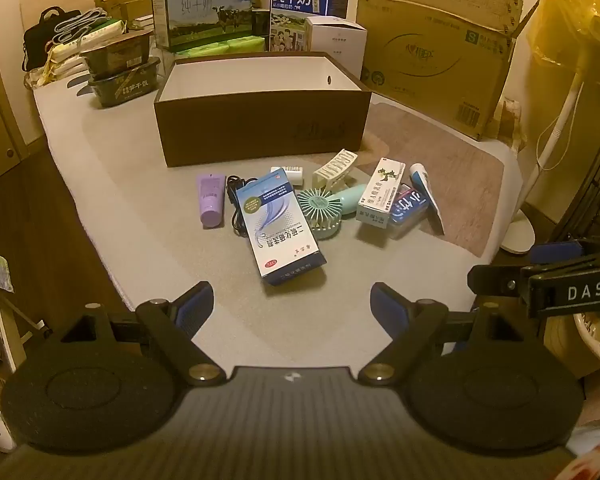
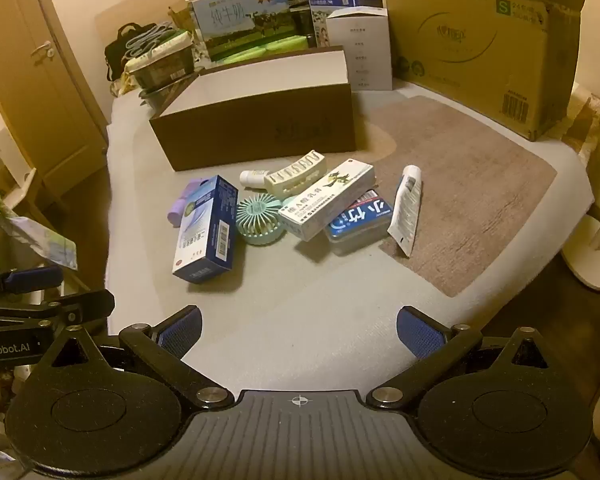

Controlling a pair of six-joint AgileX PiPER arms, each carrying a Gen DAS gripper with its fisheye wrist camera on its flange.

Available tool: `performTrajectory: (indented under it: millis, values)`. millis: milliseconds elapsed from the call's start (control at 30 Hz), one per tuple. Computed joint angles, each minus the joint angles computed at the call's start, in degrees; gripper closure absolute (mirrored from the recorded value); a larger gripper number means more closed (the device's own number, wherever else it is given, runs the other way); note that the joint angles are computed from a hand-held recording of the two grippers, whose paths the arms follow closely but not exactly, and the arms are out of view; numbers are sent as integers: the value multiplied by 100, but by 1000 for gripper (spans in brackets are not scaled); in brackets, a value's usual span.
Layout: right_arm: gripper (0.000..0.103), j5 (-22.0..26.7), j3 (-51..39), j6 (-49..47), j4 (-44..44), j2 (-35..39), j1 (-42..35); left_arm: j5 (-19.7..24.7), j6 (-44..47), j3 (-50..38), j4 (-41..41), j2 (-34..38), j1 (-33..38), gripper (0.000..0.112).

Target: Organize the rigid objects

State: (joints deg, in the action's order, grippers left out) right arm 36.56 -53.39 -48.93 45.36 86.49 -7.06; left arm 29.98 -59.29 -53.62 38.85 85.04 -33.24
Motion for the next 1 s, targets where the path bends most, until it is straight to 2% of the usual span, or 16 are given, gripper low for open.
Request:
performTrajectory:
  millis: [1000]
  values:
    - [0,4,-57,-32,61,54,0,-15,-28,8,31,-1,1,28]
